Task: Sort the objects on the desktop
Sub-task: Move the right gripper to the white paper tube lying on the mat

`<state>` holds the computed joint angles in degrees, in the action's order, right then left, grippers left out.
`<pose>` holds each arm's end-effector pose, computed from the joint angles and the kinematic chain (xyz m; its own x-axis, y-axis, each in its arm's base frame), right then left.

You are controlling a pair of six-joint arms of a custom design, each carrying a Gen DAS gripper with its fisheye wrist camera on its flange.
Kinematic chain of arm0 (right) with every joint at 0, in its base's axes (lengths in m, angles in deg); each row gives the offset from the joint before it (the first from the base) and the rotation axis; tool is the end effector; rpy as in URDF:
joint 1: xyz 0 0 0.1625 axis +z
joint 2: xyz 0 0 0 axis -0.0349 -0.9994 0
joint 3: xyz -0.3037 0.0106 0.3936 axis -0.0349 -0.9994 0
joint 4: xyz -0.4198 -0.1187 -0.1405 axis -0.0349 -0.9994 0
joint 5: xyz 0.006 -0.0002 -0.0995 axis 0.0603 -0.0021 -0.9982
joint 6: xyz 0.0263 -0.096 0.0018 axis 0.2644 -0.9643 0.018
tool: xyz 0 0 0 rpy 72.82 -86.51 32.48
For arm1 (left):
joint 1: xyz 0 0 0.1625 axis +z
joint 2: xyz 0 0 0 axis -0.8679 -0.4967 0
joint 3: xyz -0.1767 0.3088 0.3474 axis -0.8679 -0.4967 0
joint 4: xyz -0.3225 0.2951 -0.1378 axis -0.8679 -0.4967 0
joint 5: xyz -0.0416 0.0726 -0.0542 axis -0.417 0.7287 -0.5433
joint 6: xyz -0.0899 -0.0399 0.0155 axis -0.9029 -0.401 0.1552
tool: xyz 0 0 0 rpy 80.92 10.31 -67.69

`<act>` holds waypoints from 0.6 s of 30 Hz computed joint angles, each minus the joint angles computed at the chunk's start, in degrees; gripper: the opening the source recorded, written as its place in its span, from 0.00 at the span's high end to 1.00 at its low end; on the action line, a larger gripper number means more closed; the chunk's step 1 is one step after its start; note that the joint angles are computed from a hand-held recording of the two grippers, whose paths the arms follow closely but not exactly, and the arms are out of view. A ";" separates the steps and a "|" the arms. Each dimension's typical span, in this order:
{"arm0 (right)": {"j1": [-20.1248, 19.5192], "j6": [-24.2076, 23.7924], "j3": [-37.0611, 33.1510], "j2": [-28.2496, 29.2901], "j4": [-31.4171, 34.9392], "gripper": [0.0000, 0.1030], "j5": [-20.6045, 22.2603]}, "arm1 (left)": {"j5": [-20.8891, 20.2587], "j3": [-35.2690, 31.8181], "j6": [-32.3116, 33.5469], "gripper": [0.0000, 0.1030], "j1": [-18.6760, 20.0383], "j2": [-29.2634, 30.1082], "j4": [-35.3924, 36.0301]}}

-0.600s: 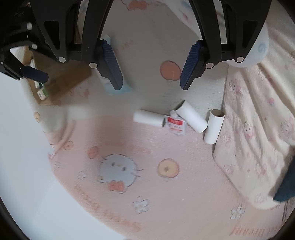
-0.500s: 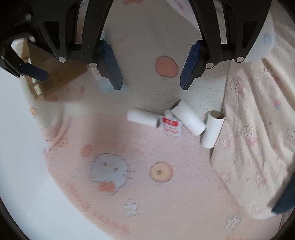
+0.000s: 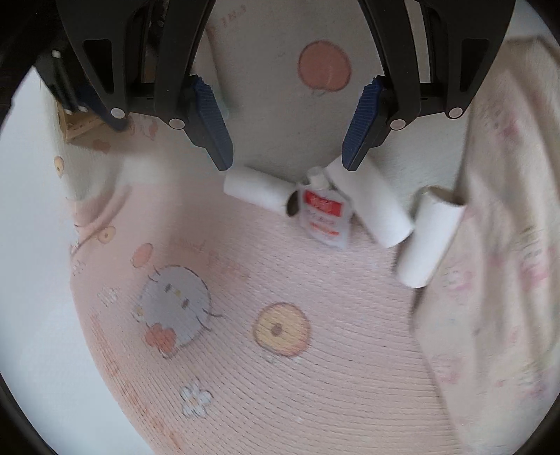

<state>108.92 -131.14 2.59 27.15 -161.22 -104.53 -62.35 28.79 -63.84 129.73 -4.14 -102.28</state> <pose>0.3309 -0.8104 0.0408 -0.4398 -0.5150 0.7358 -0.8257 0.5541 -0.1057 -0.0890 -0.7957 0.2504 -0.9214 -0.3293 -0.2065 -0.0321 0.5938 -0.8040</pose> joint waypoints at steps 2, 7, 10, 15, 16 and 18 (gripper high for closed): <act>-0.66 -0.11 -3.86 2.35 2.34 0.23 -2.14 | -1.06 -1.59 2.26 0.33 0.35 1.02 0.00; -1.99 3.37 -10.46 5.32 9.27 0.23 -4.06 | -6.19 -6.47 2.69 0.33 2.41 3.37 2.03; -3.09 8.10 -14.32 6.73 14.91 0.23 -4.15 | -10.94 -9.70 -0.56 0.34 4.29 4.50 5.43; -4.60 12.99 -20.45 9.01 22.46 0.23 -2.85 | -13.37 -13.84 -3.77 0.49 5.79 6.28 9.69; -4.79 13.56 -21.62 9.51 23.61 0.23 -2.75 | -13.72 -14.13 -4.03 0.51 5.98 6.39 10.02; -5.21 15.12 -24.02 10.35 26.49 0.23 -1.88 | -14.32 -15.00 -4.07 0.53 6.20 6.88 10.82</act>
